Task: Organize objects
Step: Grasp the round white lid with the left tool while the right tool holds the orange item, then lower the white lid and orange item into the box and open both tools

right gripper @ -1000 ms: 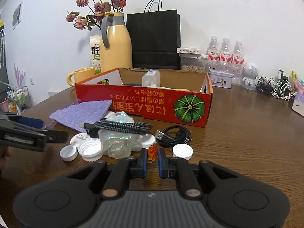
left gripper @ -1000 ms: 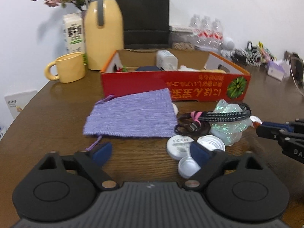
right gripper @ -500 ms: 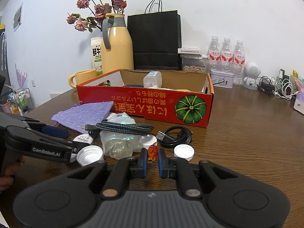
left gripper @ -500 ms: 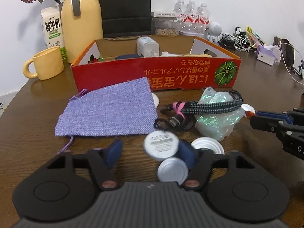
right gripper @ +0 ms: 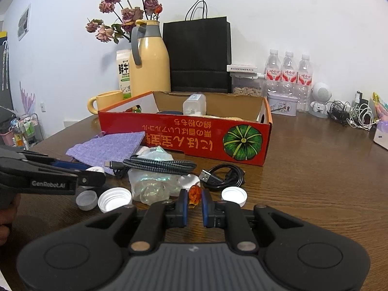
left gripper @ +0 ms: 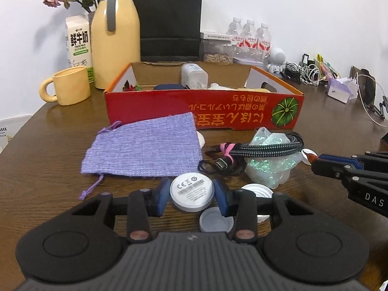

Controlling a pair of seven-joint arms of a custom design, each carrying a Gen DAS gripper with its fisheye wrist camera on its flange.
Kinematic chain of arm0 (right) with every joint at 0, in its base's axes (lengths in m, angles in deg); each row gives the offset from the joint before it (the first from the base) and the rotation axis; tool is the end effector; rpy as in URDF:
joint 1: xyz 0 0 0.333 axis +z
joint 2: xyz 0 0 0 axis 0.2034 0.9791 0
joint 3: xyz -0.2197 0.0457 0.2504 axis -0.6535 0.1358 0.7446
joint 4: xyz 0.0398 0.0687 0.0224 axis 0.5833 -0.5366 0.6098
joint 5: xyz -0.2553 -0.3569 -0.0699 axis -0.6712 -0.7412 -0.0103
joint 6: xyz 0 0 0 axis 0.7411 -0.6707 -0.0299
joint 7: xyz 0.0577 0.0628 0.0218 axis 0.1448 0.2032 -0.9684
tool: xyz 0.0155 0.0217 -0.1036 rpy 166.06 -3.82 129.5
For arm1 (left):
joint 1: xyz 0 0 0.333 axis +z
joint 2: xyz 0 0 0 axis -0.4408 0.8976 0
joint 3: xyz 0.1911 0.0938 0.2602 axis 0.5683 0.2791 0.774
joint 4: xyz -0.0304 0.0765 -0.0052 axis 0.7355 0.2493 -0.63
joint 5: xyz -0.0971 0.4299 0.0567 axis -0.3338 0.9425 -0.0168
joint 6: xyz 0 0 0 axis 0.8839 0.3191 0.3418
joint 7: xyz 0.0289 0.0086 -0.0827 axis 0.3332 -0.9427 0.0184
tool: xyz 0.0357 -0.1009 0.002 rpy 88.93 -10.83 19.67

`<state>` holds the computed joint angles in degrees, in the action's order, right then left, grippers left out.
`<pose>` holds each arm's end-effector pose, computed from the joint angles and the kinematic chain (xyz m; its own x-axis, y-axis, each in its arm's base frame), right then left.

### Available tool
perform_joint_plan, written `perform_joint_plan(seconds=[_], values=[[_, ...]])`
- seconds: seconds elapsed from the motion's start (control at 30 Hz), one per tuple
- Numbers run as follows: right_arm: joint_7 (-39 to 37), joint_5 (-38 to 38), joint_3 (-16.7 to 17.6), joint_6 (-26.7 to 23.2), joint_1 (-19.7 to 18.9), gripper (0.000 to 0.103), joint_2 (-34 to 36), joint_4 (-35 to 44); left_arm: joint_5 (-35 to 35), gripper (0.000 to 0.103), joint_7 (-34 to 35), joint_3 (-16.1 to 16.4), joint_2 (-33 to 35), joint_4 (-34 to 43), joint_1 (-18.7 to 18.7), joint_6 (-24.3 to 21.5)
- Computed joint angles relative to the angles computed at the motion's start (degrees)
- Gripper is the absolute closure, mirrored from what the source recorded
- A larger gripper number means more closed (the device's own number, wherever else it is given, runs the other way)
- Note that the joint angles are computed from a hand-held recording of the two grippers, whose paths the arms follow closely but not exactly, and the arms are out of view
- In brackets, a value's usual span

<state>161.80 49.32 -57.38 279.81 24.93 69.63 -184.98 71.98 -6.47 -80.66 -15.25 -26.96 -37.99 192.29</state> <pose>0.6597 0.2287 0.3258 0.3008 -0.9532 -0.0306 -0.4659 -0.1189 -0.8768 0.6926 -0.1295 0.3480 -0.1570 -0.9866 0.0444 -0.5814 0.0560 -0.8117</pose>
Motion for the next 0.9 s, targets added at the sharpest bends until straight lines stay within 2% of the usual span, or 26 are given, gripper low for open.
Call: perform_joint_plan(seconds=[0.17,0.3,0.37,0.63,0.9], values=[[-1.53,1.38,-1.38,3.42,1.78,0.092,-0.03,-0.84,-3.21,0.063,0.93,3.66,-1.15,-1.75,-3.29,2.41],[-1.34,0.33,-0.79,4.99,1.18,0.092,0.03,-0.92,-8.42,0.063,4.41,7.44,-1.73,-2.30,-7.11,4.54],[-1.18,-0.43,-0.61,5.89,0.90,0.092,-0.03,-0.61,-10.81,0.063,6.45,8.20,-1.83,-2.00,-8.01,5.54],[-1.38,-4.50,-0.29,7.13,0.09,0.092,1.63,5.24,-14.83,0.063,10.76,4.48,0.32,3.70,-5.09,7.17],[-4.62,-1.38,-1.80,3.31,2.08,0.092,8.23,19.07,-16.24,0.063,10.58,4.32,7.06,16.06,-4.54,5.54]])
